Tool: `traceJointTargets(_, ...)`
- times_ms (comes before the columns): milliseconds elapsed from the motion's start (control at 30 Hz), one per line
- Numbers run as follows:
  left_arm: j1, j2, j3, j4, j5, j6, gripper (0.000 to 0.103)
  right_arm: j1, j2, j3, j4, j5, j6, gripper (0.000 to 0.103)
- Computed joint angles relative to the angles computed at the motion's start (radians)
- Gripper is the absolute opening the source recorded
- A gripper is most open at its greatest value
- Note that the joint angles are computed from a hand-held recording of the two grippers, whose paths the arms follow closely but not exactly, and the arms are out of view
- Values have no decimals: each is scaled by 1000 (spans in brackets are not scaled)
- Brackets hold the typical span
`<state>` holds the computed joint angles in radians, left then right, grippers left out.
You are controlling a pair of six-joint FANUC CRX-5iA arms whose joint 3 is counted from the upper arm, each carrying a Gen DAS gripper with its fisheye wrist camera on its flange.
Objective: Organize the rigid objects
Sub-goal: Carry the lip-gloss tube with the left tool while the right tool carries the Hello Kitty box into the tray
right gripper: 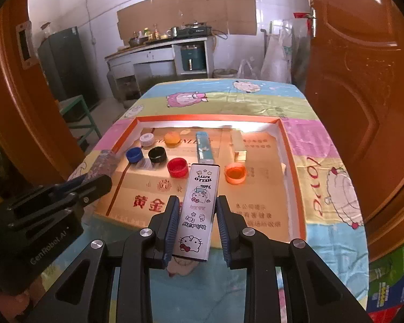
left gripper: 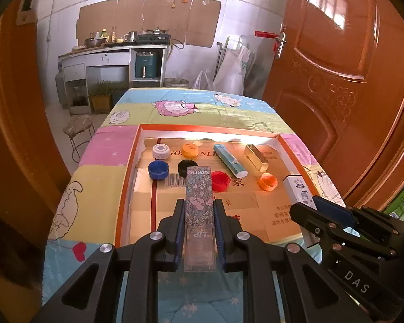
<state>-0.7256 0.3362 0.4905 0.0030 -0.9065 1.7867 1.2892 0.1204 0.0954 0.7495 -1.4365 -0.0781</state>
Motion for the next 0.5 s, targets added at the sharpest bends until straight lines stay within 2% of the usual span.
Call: traceJointTargets(500, 23, 98, 90, 23, -45, -5, 20, -85, 21, 1, -42, 96, 47, 29)
